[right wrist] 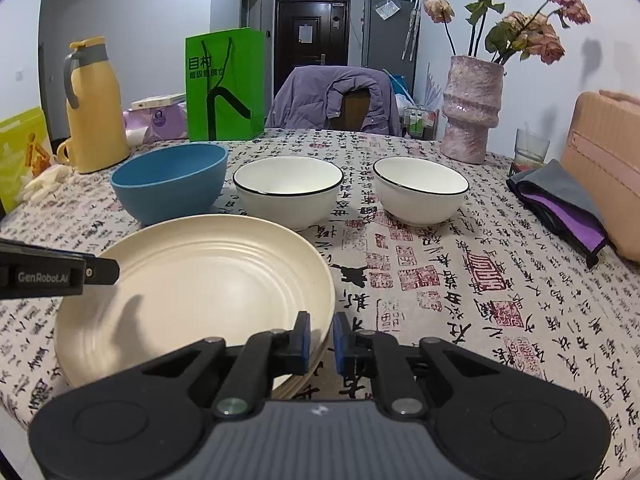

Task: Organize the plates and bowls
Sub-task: 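Lower and release the cream plate from left gripper while right gripper releases its plate, then move both open grippers toward the rim of the blue bowl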

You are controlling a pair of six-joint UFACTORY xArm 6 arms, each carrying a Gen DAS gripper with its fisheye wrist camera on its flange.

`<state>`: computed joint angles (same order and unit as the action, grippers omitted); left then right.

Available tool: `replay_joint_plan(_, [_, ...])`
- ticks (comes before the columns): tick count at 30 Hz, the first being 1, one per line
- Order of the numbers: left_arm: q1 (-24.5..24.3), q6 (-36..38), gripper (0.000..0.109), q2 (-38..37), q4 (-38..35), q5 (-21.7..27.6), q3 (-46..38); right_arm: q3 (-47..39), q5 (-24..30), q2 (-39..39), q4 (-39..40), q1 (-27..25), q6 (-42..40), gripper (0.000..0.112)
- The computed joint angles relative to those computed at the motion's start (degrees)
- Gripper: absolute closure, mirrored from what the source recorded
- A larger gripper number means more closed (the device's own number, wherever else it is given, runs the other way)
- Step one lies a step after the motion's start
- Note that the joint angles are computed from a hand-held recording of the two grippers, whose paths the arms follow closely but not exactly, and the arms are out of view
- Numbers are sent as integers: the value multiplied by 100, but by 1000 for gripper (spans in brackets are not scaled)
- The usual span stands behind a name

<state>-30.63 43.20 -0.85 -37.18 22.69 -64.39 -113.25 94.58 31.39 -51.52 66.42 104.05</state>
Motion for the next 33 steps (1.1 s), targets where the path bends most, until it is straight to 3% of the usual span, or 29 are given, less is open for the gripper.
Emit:
replay_joint_plan(3, [72, 180, 79, 6, -320, 198, -103, 454, -248, -327, -96, 23, 414, 99])
replay_joint_plan(5, [89, 289, 64, -32, -468, 175, -92, 669, -367, -474, -202, 54, 613, 98])
replay_joint_plan(7, [99, 560, 59, -84, -750, 125, -59, 868, -491, -605, -311, 82, 797, 93])
replay_joint_plan(9, [110, 742, 52, -122, -948, 110, -44, 1053, -578, -721, -427, 115, 983, 80])
replay_joint_plan(16, [88, 1745, 6, -341, -1963, -232, 117, 1325, -773, -882, -816, 206, 1291, 20])
replay_joint_plan(20, [141, 2220, 6, -450, -2503, -221, 162, 1232, -705, -829, -925, 243, 1298, 9])
replay_joint_plan(33, [376, 2355, 6, -391, -2877, -157, 27, 1088, -640, -718, -1050, 231, 1328, 9])
